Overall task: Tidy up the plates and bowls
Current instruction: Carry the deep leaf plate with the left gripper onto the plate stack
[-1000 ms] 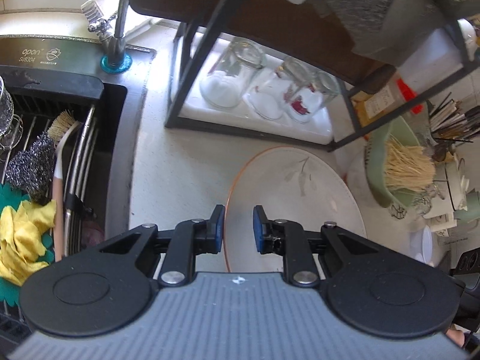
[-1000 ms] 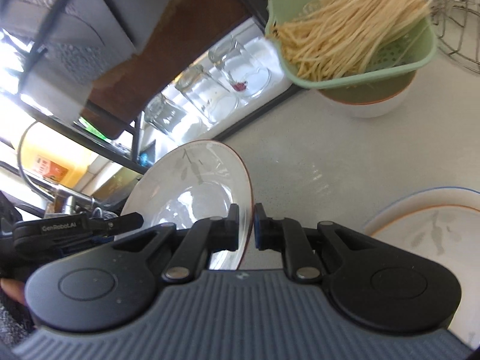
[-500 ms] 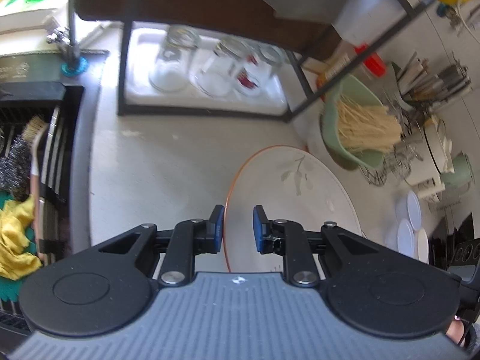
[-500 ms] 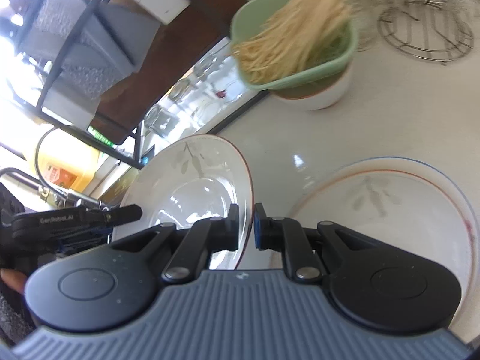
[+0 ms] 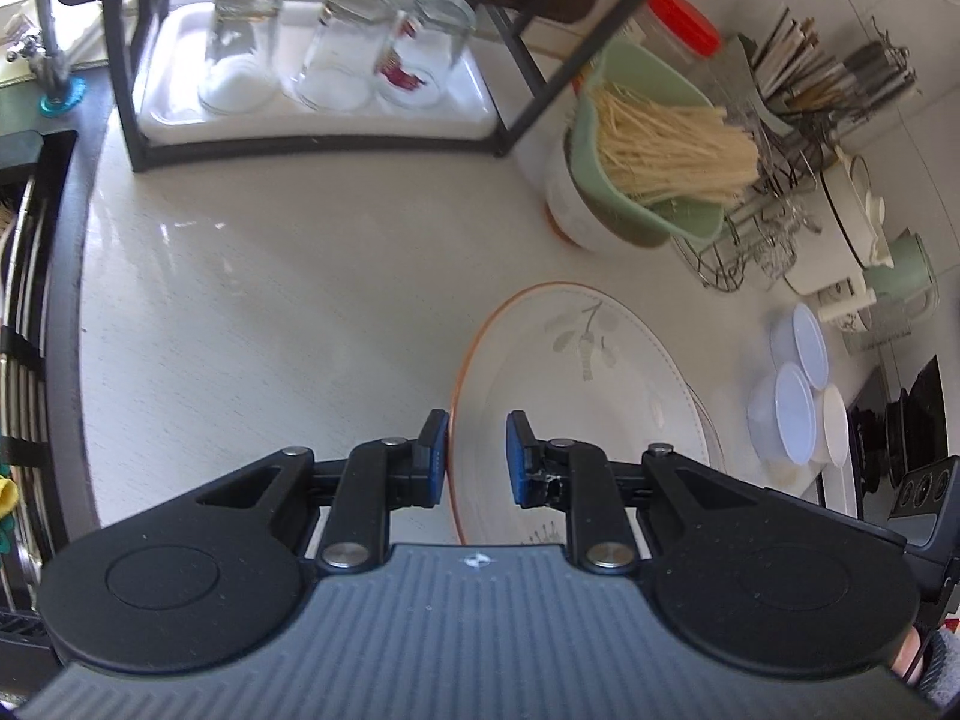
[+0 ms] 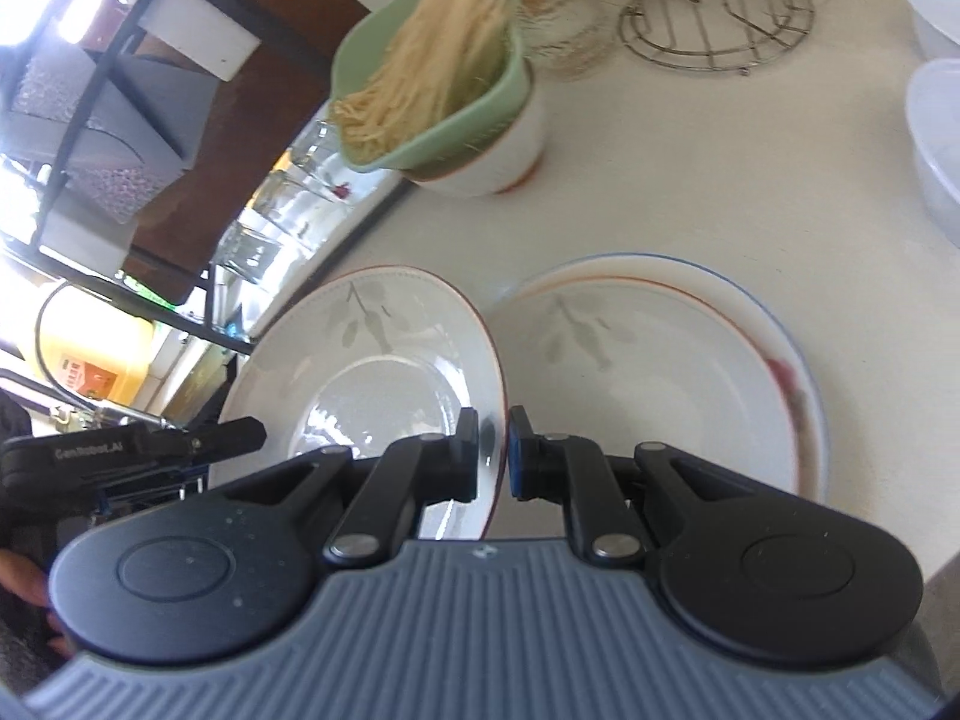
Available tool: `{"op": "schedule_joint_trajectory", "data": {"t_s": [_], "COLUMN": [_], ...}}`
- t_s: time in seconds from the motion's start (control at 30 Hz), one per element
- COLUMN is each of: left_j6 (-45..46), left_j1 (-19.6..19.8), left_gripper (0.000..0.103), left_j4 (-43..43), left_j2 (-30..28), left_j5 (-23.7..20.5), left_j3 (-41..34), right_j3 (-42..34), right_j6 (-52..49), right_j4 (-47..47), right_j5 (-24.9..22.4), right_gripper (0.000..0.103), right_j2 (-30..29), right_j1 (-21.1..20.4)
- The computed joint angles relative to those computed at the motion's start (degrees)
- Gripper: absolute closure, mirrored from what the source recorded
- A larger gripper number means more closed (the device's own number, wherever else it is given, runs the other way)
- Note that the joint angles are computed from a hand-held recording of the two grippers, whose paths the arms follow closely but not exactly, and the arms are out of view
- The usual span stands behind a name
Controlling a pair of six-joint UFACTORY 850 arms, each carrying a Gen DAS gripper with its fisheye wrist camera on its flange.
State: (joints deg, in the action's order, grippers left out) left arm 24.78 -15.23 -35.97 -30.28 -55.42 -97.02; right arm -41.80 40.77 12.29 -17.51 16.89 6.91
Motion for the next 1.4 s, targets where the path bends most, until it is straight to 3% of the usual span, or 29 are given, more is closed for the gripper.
{"op": "schedule_joint_trajectory", "data": {"t_s": [0.13,0.57,0.83,1.13,1.3,1.4], "left_j6": [-0.13,-3.92,-6.66,-10.38,-12.17,-12.82], "left_j1": [-1.15,-4.84,-6.95,-9.92,-10.86,-11.23], "left_gripper": [0.080,0.080,0.080,0.080,0.080,0.080], "left_j4": [0.72,7.73,12.52,19.54,21.75,22.75], "left_j2": [-0.20,1.62,2.33,2.54,2.43,2.19], "left_j5": [-0.45,2.67,6.01,6.70,7.04,7.02], "left_j3": [0.24,2.11,2.80,3.25,3.08,2.61], "right_j3": [1.22,3.47,2.22,1.06,-1.30,-1.12], "right_j6": [-0.98,-21.44,-26.17,-22.47,-14.20,-15.19], "right_j4": [1.27,19.04,20.22,11.02,-4.55,-4.00], "right_j5": [-1.64,-5.22,-7.99,-10.26,-12.55,-12.45], "right_gripper": [0.090,0.088,0.084,0.083,0.084,0.084], "right_j2": [1.10,1.90,-0.15,-0.40,-1.28,-1.05], "right_j1": [-1.09,-6.37,-7.43,-7.42,-4.75,-5.56]}}
